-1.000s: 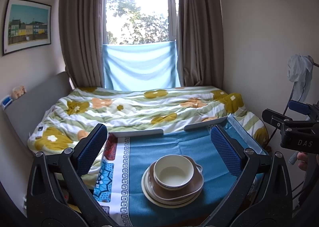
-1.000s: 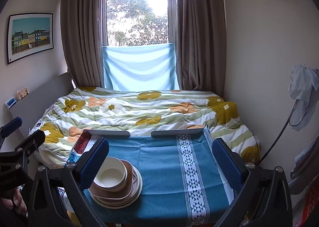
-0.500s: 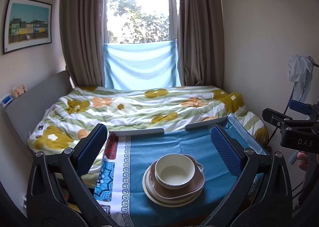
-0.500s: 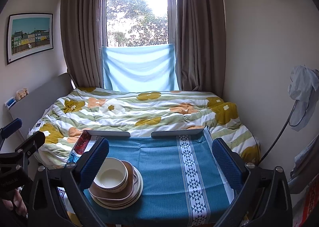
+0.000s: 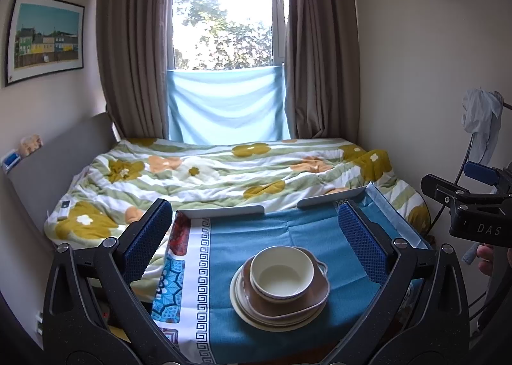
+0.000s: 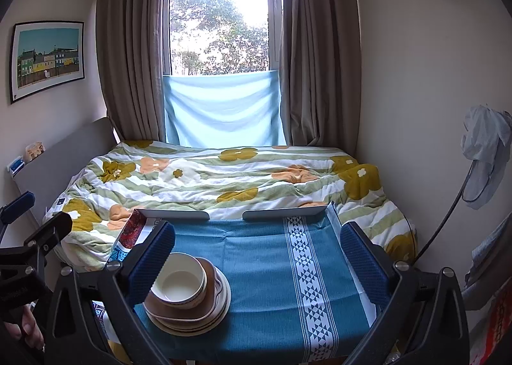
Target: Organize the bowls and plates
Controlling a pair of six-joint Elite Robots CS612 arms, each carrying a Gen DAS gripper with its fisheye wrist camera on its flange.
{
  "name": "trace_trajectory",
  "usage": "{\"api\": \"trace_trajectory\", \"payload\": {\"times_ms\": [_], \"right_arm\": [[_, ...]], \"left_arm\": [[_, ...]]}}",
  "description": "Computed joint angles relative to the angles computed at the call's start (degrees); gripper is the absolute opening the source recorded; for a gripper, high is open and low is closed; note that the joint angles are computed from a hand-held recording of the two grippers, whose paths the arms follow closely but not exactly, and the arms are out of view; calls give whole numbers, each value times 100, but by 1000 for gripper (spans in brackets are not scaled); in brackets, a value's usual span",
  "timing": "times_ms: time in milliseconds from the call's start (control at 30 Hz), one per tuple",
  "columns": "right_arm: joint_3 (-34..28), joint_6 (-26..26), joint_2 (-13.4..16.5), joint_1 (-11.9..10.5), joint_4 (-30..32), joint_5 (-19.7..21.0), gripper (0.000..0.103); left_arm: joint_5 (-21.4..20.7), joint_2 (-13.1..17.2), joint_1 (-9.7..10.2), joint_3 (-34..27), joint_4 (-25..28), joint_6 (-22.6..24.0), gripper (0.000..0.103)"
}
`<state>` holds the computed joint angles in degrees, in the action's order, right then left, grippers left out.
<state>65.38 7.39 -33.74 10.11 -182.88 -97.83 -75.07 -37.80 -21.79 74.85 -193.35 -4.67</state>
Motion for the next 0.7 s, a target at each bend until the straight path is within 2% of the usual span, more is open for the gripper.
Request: {"api": "trace_trajectory", "payload": {"times_ms": [300, 700], "right_arm": [[14, 17, 0, 4, -1, -22, 103], [-93, 96, 38, 46, 133, -128, 103]], "left_arm": [[12, -4, 17, 62, -126, 9, 103], [-170, 104, 104, -112, -127, 41, 103]]}}
